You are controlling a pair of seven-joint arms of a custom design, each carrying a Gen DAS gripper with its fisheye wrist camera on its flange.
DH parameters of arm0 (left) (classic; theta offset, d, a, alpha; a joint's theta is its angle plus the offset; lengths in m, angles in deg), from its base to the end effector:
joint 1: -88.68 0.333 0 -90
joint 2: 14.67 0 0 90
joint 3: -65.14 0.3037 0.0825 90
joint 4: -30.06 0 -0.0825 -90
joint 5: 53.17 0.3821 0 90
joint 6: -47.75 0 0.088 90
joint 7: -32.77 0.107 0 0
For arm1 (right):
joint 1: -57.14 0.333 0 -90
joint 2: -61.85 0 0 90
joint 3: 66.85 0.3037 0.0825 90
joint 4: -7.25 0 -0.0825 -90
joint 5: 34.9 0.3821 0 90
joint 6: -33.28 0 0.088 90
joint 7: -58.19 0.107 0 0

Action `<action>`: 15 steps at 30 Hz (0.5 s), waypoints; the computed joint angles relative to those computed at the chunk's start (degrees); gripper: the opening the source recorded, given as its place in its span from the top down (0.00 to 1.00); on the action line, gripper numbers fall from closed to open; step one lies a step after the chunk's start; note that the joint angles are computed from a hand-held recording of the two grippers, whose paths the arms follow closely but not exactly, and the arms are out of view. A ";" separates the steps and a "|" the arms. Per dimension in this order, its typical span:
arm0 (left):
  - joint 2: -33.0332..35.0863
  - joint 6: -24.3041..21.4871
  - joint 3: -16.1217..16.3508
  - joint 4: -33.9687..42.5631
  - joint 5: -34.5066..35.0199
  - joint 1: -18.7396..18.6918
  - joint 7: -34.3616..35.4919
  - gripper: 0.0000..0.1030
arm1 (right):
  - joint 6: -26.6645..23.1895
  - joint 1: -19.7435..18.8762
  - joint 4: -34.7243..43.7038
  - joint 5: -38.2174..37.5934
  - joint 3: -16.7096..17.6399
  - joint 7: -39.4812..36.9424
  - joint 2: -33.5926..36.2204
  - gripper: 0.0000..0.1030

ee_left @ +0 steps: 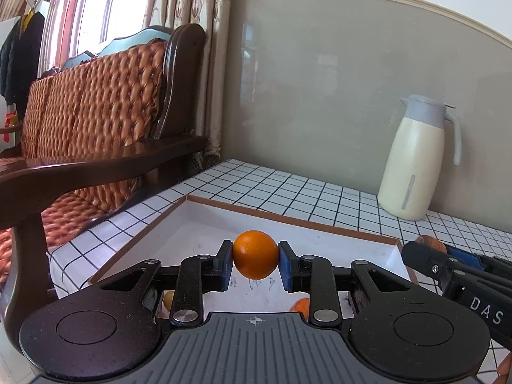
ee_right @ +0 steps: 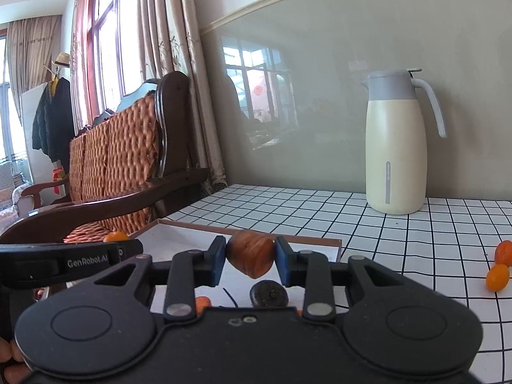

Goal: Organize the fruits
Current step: 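Carry the small orange in the left gripper to the tray while the right gripper carries the brown piece, then open the left gripper over the tray while the right gripper releases the brown piece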

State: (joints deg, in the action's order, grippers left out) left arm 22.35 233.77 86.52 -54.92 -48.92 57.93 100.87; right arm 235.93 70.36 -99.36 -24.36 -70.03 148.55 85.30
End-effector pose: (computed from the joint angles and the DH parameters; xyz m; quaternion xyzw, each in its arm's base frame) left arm 0.7196 -0.2052 0.4462 -0.5691 0.6130 -0.4268 0.3438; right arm 0.6619 0.1001 0.4472 -0.5614 0.5796 -0.3671 0.4628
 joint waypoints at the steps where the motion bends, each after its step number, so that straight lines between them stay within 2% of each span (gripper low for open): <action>1: 0.55 -0.32 0.09 0.78 -0.13 0.12 -0.11 0.71 | -0.53 0.40 0.62 0.56 -0.44 -0.22 0.40 0.76; 6: 3.24 -2.95 -0.48 5.05 1.04 1.65 -1.45 0.71 | -3.11 2.72 4.05 3.30 -2.98 -1.19 2.64 0.76; 13: 7.58 -7.74 -6.67 13.48 4.88 8.00 -2.86 0.70 | -6.49 7.13 9.34 6.44 -8.15 -1.98 6.25 0.76; 15: 9.18 -8.73 -7.86 16.27 6.22 9.34 -3.11 0.70 | -7.66 9.28 10.61 7.28 -10.77 -1.94 7.36 0.76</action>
